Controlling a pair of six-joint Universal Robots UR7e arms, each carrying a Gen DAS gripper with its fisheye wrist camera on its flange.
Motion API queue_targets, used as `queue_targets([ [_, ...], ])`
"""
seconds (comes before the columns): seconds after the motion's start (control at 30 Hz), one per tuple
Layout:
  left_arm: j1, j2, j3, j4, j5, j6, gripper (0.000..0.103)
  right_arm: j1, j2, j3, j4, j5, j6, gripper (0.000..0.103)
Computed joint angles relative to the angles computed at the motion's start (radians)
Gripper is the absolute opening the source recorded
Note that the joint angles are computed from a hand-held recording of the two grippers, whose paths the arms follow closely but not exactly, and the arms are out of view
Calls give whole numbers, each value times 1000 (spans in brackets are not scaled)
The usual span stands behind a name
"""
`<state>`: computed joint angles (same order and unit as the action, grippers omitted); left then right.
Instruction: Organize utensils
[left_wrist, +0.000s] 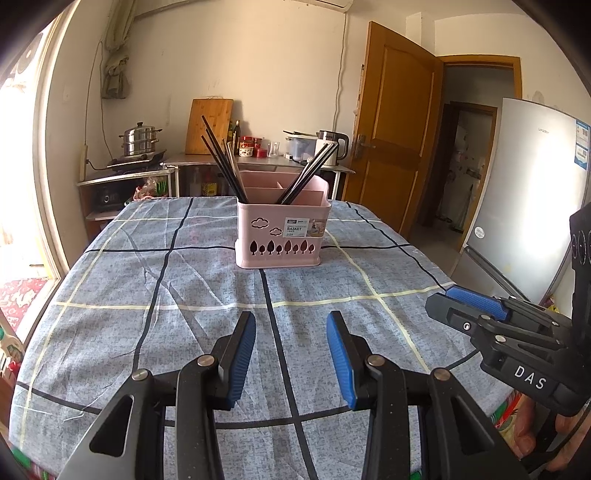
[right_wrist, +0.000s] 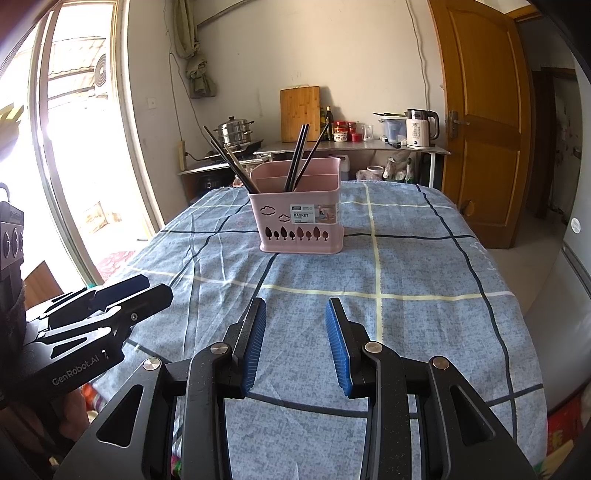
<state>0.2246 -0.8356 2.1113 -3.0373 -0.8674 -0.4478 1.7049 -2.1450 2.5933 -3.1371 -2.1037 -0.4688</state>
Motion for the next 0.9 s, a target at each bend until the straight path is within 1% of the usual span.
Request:
queue_targets([
  [0.27,-6,9,9,-17,23,0,40,16,4,5,-23,-18,-17,35],
  [0.43,-3,19,20,-69,20,19,40,22,17,12,-57,-26,-39,35],
  [0.53,-7,29,24,-102,32,34,40,24,26,18,-79,-29,-52,35],
  [0.9,-15,43,25,-112,42,51,40,11,19,25,-82,-16,-56,35],
])
